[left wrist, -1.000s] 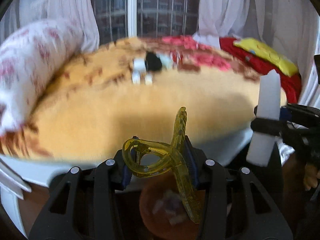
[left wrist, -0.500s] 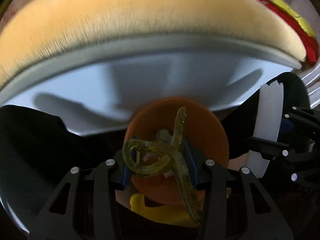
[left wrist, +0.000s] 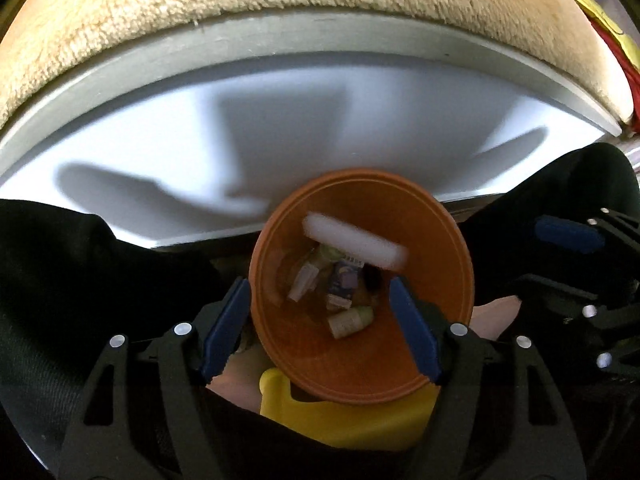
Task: Collect trash
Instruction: 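Lower both tools over the orange bin and release the clip and tube, then grasp the pink lipstick with the right tool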
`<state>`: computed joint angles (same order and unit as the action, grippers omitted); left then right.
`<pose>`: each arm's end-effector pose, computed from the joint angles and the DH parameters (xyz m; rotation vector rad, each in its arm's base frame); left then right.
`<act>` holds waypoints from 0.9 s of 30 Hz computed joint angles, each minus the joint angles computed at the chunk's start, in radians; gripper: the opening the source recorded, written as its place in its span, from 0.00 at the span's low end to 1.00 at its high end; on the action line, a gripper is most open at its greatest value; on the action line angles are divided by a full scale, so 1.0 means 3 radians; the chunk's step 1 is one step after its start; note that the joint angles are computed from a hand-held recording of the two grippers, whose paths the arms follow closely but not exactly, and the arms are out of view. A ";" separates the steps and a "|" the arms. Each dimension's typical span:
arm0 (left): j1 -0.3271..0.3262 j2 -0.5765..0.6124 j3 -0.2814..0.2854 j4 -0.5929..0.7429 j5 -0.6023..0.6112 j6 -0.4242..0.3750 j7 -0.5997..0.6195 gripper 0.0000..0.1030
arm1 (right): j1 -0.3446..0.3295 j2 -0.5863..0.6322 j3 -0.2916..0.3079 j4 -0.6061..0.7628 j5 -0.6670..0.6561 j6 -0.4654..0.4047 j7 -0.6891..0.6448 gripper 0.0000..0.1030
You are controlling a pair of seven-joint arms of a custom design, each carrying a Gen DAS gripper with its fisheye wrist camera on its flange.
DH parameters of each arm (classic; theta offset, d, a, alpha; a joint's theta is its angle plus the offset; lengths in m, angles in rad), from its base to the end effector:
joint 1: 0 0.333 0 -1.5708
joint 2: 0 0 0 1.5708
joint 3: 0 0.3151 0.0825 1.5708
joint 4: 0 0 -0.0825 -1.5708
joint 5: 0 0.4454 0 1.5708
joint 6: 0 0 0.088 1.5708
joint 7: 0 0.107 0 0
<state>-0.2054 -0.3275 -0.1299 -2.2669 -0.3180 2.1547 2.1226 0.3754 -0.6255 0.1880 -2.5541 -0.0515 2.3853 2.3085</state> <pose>0.4973 -0.1898 0.4885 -1.2489 2.8208 -0.5007 0.3850 0.2450 0.4961 -1.7609 2.0570 -0.2992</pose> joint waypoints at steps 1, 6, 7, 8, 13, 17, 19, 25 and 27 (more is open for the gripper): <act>-0.0003 -0.0017 0.0011 0.0000 -0.0027 0.0008 0.0009 0.68 | -0.0003 -0.0078 0.0009 -0.0022 -0.0009 0.0018 0.0025 0.52; -0.0091 -0.0244 0.0206 -0.0080 -0.0523 0.0215 0.0439 0.68 | 0.0032 -0.0497 -0.0096 -0.0092 0.0081 0.0257 -0.0052 0.52; -0.0126 -0.0325 0.0261 -0.0117 -0.0688 0.0303 0.0588 0.68 | 0.0034 -0.0524 -0.0160 -0.0049 0.0129 0.0315 -0.0110 0.55; -0.0158 -0.0411 0.0306 -0.0159 -0.0835 0.0408 0.0722 0.69 | 0.0024 -0.0492 -0.0227 0.0032 0.0177 0.0362 -0.0184 0.59; -0.0298 -0.0597 0.0442 -0.0182 -0.1339 0.0942 0.1101 0.83 | -0.0135 0.0165 -0.0460 0.0794 0.0443 0.0335 -0.0433 0.60; -0.0287 -0.0404 0.0461 0.0023 -0.1448 0.1007 0.1057 0.83 | -0.0219 0.0972 -0.0693 0.1544 0.1008 0.0359 -0.0482 0.52; -0.0250 -0.0311 0.0460 0.0112 -0.1489 0.0957 0.0990 0.83 | -0.0327 0.1258 -0.0692 0.1855 0.1081 0.0217 -0.0462 0.48; -0.0096 -0.0172 0.0442 0.0184 -0.1570 0.0842 0.0913 0.83 | -0.0577 0.2153 -0.0613 0.2843 0.1012 -0.0394 -0.0192 0.48; -0.0057 -0.0128 0.0434 0.0191 -0.1598 0.0825 0.0890 0.83 | -0.0629 0.2348 -0.0606 0.3052 0.1067 -0.0565 -0.0163 0.44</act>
